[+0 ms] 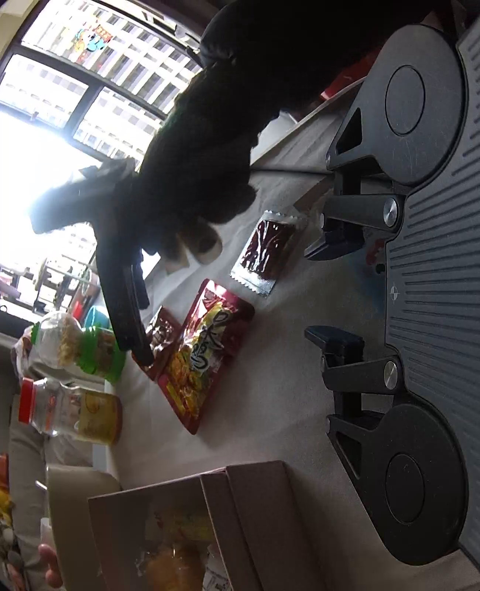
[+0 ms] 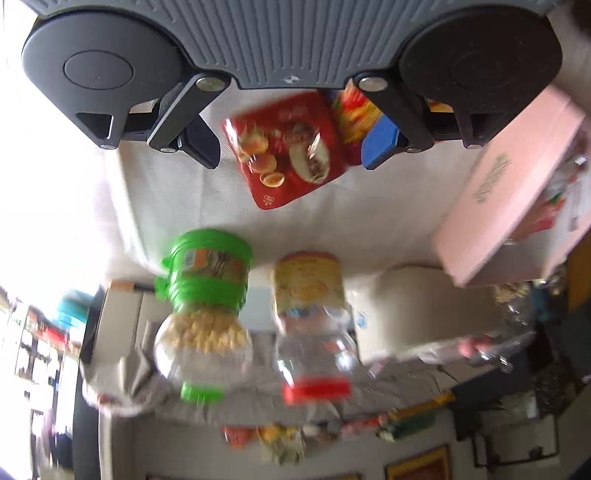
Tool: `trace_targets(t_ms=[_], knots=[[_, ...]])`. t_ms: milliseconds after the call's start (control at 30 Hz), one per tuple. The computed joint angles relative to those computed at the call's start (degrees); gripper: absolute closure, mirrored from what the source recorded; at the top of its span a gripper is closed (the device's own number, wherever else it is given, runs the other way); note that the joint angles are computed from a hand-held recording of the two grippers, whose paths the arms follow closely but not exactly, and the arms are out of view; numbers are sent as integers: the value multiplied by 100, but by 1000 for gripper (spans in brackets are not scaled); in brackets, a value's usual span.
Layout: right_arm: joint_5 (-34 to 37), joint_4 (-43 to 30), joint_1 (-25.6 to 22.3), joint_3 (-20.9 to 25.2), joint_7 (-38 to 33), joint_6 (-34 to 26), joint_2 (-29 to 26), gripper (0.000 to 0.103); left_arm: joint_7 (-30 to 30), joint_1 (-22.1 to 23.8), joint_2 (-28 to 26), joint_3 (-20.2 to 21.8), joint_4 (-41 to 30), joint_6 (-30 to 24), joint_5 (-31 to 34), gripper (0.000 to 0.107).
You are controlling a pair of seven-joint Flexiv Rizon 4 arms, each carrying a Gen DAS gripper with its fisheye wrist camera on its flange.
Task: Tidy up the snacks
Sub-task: 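Grasp the red quail-egg packet with the right gripper, then grasp the blue packet with the left gripper while the right gripper sets the quail-egg packet down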
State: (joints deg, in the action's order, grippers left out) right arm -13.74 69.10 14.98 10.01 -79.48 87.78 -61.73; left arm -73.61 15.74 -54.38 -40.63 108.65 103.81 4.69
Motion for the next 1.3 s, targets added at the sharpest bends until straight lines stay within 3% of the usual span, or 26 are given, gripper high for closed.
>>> trace_targets(t_ms=[67,167,233,300,433,633,733,800,900,1100,1200,1300], knots=[[2,-506,26,86,31,-609,-253,19,5,119,-6,-80,81,-14,37,63],[-116,-167,340,-445,69,-305,-121,31,18,286,-59,-219,184,-20,84,63],[-139,240,334,-440,0,-202,123,35,47,354,-116,-289,200,-19,124,63],[-108,802,336,-505,0,36,445,36,91,409,-171,-357,214,6,180,63],[69,2342,622,-1092,234,1072,1273,36,159,520,-211,-475,289,77,310,63],[48,4407,199,-670,-50,1883,2412,35,272,611,-88,-501,473,129,450,63],[374,5258,726,-1145,-262,2162,2845,35,253,589,-6,-466,555,137,453,63],[522,5659,827,-1191,-390,2226,3043,35,221,494,76,-362,571,140,410,63],[420,5985,391,-681,-323,2069,3206,34,85,300,234,-114,593,231,300,63],[391,6127,404,-475,-337,2276,3114,34,-309,-70,409,345,478,384,160,63],[582,5859,884,-811,-422,2418,2886,34,-474,-127,485,466,485,357,125,63],[630,5469,1021,-857,-407,2422,2636,34,-602,-127,593,567,581,394,134,63]])
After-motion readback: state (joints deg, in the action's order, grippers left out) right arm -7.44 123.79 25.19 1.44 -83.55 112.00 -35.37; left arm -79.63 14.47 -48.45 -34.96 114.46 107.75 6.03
